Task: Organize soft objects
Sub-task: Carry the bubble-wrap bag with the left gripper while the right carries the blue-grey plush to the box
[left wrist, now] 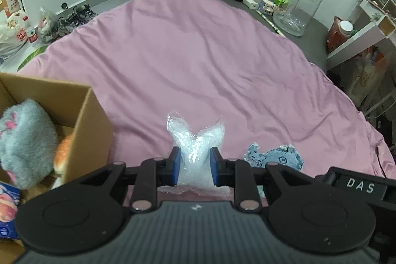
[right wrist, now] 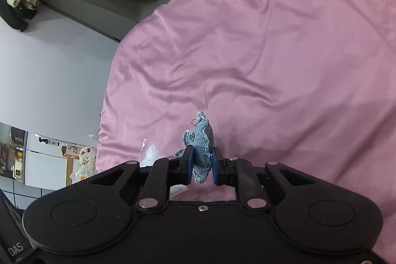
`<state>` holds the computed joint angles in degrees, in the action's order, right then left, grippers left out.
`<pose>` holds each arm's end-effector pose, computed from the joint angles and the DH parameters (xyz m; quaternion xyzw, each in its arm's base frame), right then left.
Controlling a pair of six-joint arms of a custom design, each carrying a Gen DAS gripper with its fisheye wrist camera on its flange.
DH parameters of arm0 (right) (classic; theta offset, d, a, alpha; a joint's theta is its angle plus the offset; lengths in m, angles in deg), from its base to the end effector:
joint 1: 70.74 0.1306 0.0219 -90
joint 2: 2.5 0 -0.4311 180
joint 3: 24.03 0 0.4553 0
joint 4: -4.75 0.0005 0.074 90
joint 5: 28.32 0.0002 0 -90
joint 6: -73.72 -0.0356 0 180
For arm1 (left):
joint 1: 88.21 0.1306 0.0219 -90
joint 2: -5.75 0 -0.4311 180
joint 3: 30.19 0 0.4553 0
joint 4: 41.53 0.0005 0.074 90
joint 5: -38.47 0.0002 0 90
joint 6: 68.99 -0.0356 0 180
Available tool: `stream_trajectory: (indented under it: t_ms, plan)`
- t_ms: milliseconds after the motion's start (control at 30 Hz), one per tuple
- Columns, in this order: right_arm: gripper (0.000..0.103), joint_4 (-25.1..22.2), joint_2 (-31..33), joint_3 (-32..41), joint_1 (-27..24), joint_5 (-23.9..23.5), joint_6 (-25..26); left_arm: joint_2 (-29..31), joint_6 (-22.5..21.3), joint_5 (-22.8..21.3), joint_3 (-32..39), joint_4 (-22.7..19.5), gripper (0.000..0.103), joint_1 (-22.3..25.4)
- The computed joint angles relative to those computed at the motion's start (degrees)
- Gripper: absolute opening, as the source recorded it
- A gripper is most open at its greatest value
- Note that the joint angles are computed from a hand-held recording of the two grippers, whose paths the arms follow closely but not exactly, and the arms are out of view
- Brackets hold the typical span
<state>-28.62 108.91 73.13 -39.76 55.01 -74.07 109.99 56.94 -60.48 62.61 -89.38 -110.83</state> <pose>0.5932 0.3604 0.3390 0.1953 0.9103 0.2912 0.2199 0.5833 -0.2376 0.3642 -0.1319 0.9525 -0.0635 0.2671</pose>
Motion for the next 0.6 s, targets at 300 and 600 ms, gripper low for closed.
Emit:
stream_trajectory:
  t_ms: [300,600]
  plan:
    - [0.016,1.57,-3.49,-2.06,0.79,3.03,2.06,-3.93,-1.41,-0.98,-2.25,0.26,0.024,-0.73]
    - [0.016,2.67,-7.05,-4.43,2.15,6.05,4.84,-9.60,-1.33,-2.98,-5.42,-0.24,0.024,-1.38]
